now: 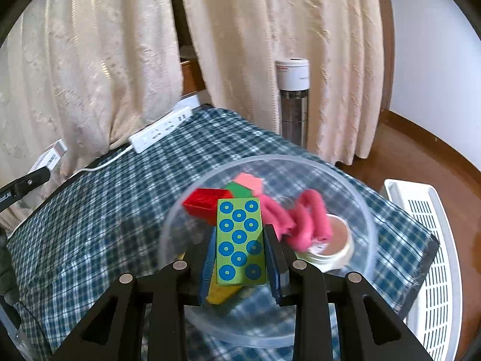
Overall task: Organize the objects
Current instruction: 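Carry the medicine box and green dotted card over the clear bowl, then open the right tool to drop the card while the left tool lowers and releases the box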
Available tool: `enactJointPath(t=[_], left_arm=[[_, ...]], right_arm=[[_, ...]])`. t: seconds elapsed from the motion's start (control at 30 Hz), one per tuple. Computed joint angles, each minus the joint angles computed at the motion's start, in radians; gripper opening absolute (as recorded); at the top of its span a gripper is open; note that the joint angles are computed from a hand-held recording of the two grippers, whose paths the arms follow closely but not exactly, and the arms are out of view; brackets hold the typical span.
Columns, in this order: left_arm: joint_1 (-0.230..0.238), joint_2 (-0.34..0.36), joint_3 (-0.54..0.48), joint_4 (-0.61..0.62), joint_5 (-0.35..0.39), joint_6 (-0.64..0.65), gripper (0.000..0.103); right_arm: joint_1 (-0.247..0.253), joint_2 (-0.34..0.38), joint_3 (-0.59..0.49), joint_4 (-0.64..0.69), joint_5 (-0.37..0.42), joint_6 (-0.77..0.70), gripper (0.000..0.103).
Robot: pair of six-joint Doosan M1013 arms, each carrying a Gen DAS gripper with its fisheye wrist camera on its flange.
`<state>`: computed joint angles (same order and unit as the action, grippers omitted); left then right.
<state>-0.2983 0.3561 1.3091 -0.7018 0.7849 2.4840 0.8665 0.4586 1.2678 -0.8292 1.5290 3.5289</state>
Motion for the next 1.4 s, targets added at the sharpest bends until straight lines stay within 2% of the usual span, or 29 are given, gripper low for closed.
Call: enactJointPath(t=[0.17, 0.3, 0.5, 0.77, 0.9, 0.97, 1.03, 1.4], left_arm=[[-0.009, -0.010, 0.020, 0.017, -0.013, 0.004, 0.064], [-0.016, -0.023, 0.041, 0.020, 0.008, 0.020, 0.064], [-0.021, -0.049, 0.073, 0.002, 0.010, 0.050, 0.064], [-0.037, -0.057, 0.086, 0.029, 0.045, 0.024, 0.064], [-0.052, -0.062, 0.094, 0.042, 0.057, 0.023, 0.064], [-0.057, -0.061, 0.093, 0.042, 0.076, 0.026, 0.064], [-0.064, -0.061, 0.093, 0.041, 0.096, 0.029, 0.064], [-0.116, -0.073, 0.111, 0.034, 0.175, 0.081, 0.064]], right_arm=[[0.000, -0.026, 0.038, -0.006, -0.011, 0.037, 0.032], [-0.010, -0.036, 0.052, -0.017, -0.019, 0.022, 0.032], [-0.039, -0.053, 0.084, -0.019, -0.059, 0.008, 0.032], [-0.065, -0.072, 0.124, -0.006, -0.114, 0.016, 0.032], [-0.068, -0.088, 0.148, -0.006, -0.137, 0.056, 0.037], [-0.063, -0.096, 0.157, -0.012, -0.139, 0.075, 0.043], [-0.056, -0.103, 0.166, -0.020, -0.138, 0.087, 0.045], [0.011, -0.112, 0.187, -0.077, -0.061, 0.147, 0.045]])
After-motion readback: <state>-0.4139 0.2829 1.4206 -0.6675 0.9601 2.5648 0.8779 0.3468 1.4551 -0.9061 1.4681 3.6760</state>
